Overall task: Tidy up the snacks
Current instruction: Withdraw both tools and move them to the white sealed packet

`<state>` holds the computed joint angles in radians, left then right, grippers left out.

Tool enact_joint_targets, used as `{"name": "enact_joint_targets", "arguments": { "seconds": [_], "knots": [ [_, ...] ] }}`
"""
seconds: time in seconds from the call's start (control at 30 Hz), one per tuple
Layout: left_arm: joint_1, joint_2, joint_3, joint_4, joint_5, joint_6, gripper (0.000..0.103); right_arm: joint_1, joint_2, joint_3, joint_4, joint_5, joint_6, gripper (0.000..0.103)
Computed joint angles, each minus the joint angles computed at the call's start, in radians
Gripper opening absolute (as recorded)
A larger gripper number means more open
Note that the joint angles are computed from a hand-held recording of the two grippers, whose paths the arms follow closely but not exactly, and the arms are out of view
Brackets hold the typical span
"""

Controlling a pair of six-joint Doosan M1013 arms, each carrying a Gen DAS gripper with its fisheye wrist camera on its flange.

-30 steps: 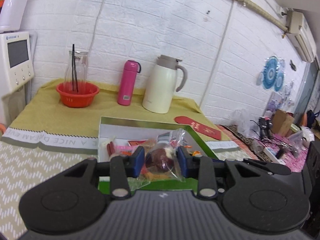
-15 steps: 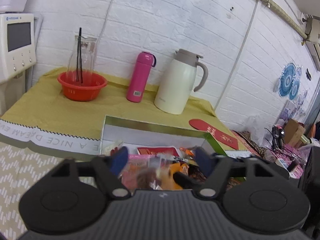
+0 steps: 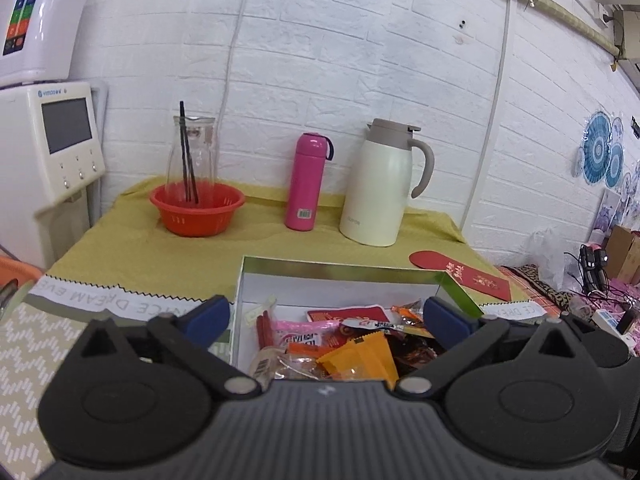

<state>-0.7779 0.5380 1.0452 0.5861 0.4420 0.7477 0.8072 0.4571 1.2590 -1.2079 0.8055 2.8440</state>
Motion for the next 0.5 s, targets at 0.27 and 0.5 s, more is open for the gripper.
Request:
{"name": "enact_joint_targets", "arguments": {
  "seconds": [0.27, 0.5],
  "knots": [
    [-0.036, -0.048, 0.051, 0.053, 0.047, -0.072, 0.103, 0.037, -0.072, 0.081, -0.020, -0.001, 0.120, 0.103],
    [-0.063, -0.089, 0.115, 0.010, 0.030, -0.046, 0.103, 0.069, -0.126, 0.165, -0.049, 0.001, 0.238, 0.103]
  ]
}}
